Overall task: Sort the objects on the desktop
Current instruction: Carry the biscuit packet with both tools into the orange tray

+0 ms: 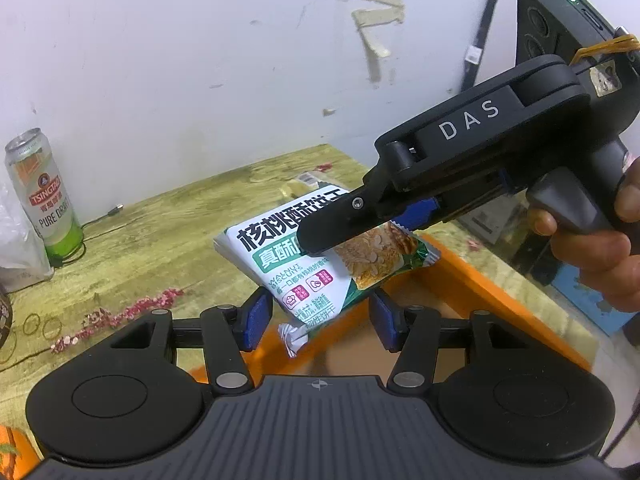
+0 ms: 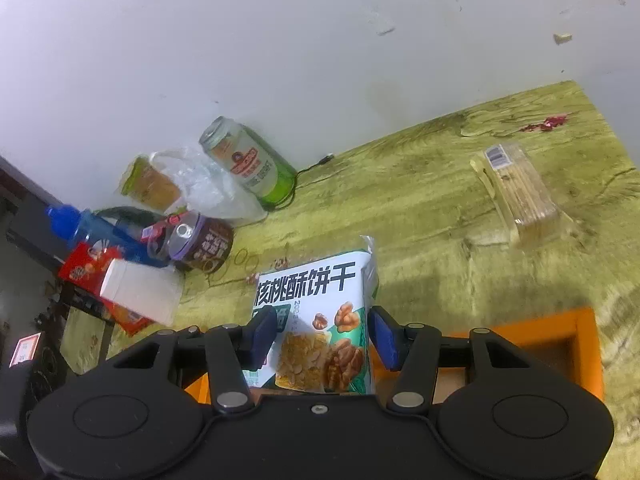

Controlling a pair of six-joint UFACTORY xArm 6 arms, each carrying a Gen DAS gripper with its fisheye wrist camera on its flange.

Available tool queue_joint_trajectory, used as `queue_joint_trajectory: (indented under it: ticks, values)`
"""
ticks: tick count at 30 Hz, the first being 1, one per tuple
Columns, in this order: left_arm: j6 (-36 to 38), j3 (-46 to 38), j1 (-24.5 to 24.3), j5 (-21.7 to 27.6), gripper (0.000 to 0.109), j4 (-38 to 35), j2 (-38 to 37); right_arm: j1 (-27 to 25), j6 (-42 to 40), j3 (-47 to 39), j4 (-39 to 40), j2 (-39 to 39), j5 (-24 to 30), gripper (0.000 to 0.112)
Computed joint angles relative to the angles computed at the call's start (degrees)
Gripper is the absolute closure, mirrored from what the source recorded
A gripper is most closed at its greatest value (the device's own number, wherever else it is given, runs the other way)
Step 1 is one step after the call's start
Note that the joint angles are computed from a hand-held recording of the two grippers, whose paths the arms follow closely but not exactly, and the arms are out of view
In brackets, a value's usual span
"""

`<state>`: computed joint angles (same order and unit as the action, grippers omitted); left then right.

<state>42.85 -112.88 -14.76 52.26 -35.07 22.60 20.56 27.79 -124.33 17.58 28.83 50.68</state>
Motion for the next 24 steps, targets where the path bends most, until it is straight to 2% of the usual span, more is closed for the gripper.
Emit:
queue_joint_trajectory:
  ticks: [9, 17, 24]
  values:
    - [2.9, 12.2, -1.9, -3.4, 0.055, -3.1, -8.0, 1.6, 1.4, 17.9, -1.7, -12.1, -6.6, 0.062]
    - [4.1, 16.7, -3.9, -4.4, 0.055, -3.7, -10.4, 1.3, 2.0, 28.9, -1.1, -19.2, -10.4, 0.062]
    - [3.7, 17.6, -5.3, -4.3, 0.055, -3.2, -9.5, 0.6, 1.7, 35.7, 0.1, -22.9, -12.8, 0.062]
